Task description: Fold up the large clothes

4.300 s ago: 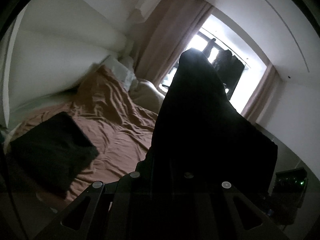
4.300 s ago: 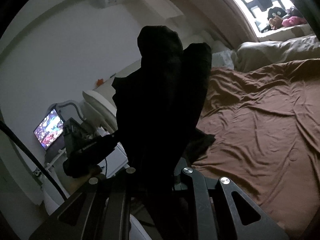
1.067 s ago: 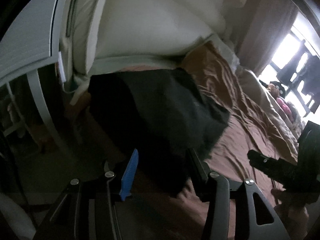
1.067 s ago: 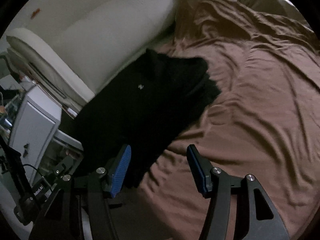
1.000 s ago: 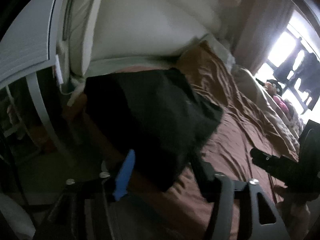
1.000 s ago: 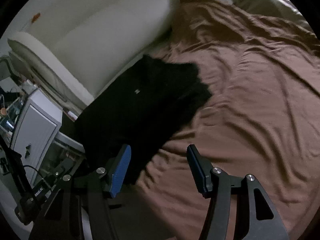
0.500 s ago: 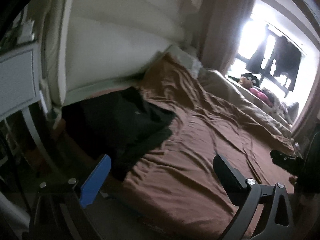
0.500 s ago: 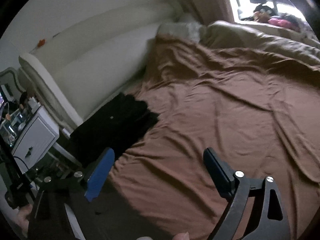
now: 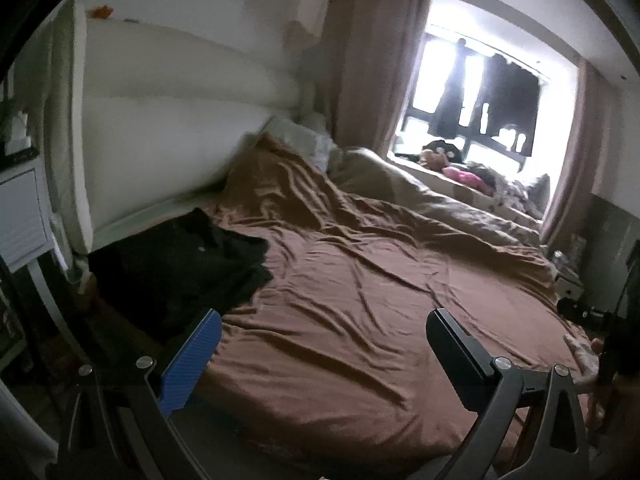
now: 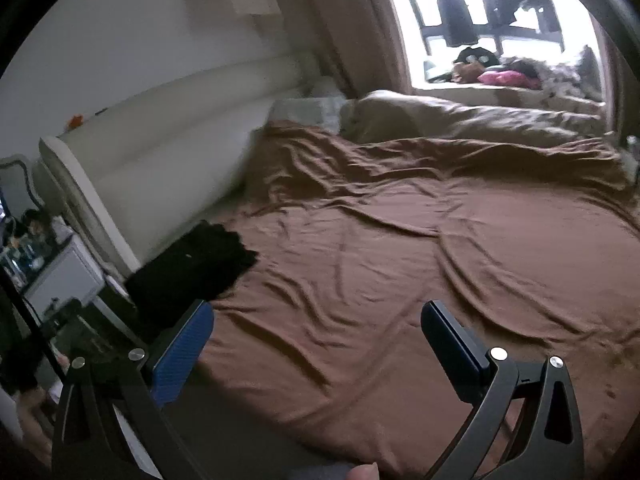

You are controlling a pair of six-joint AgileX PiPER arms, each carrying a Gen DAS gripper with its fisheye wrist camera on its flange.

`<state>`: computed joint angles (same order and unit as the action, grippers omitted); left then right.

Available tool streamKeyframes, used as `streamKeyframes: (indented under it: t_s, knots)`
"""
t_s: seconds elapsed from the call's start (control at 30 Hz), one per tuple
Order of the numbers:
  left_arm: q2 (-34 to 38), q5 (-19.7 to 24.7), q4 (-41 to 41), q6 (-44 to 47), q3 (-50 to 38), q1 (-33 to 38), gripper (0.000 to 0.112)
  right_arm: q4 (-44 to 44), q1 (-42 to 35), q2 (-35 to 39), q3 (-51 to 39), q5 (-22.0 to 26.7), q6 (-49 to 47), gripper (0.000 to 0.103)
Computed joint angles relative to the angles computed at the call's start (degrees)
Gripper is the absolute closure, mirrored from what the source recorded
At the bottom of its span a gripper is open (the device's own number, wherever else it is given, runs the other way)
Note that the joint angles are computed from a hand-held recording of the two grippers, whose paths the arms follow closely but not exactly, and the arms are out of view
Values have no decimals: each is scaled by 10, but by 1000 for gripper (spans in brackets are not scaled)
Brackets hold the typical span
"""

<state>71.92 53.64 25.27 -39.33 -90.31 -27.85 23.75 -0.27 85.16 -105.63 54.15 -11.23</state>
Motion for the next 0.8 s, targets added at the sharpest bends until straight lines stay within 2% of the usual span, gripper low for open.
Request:
streamKeyframes:
  t_s: [0.23, 0.37, 0.5, 0.63, 0.8]
  knots:
    - [-27, 26, 106, -82, 32, -132, 10, 51, -75, -136, 162, -14, -55, 0]
    - [-48, 32, 146, -130, 71, -200, 10, 62, -95, -193, 217, -14, -70, 0]
    - [-57, 48, 183, -168, 96, -264, 10, 98, -132, -257, 280, 0, -109, 0]
    - [-59, 83, 243, -220, 117, -346, 10, 116, -149, -301, 328, 9, -139, 0]
    - [-61, 121, 312, -284, 143, -435, 10, 190, -235, -344, 382, 43, -219, 0]
